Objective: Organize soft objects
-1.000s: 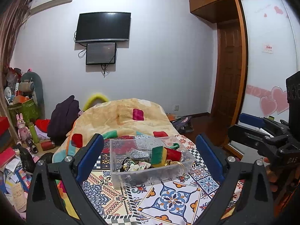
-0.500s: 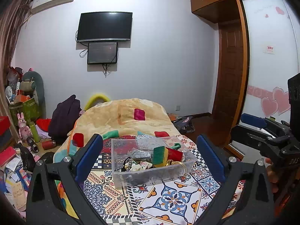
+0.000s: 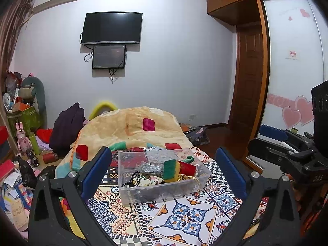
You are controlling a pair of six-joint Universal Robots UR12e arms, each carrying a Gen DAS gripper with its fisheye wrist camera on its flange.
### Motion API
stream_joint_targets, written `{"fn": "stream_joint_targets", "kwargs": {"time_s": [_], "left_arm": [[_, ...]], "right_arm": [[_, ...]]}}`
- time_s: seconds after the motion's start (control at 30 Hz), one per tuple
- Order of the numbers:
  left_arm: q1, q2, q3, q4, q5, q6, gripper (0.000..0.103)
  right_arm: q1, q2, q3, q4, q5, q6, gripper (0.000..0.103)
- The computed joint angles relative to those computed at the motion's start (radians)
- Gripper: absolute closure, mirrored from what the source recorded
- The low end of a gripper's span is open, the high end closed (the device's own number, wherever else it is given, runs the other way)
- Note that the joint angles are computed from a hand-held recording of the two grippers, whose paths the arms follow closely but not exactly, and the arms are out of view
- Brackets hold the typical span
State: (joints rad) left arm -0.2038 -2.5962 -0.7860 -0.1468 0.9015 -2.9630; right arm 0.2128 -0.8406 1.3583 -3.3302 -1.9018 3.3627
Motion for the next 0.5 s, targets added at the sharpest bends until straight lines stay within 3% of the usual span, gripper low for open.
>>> {"fn": "stream_joint_targets", "kwargs": {"time_s": [0.5], "left_arm": [[-0.001,0.012,-0.02,0.001,0.007,0.018,0.0]], "right_arm": [[-0.005,0.0,0.0,0.027,0.018,0.031,0.0]]}}
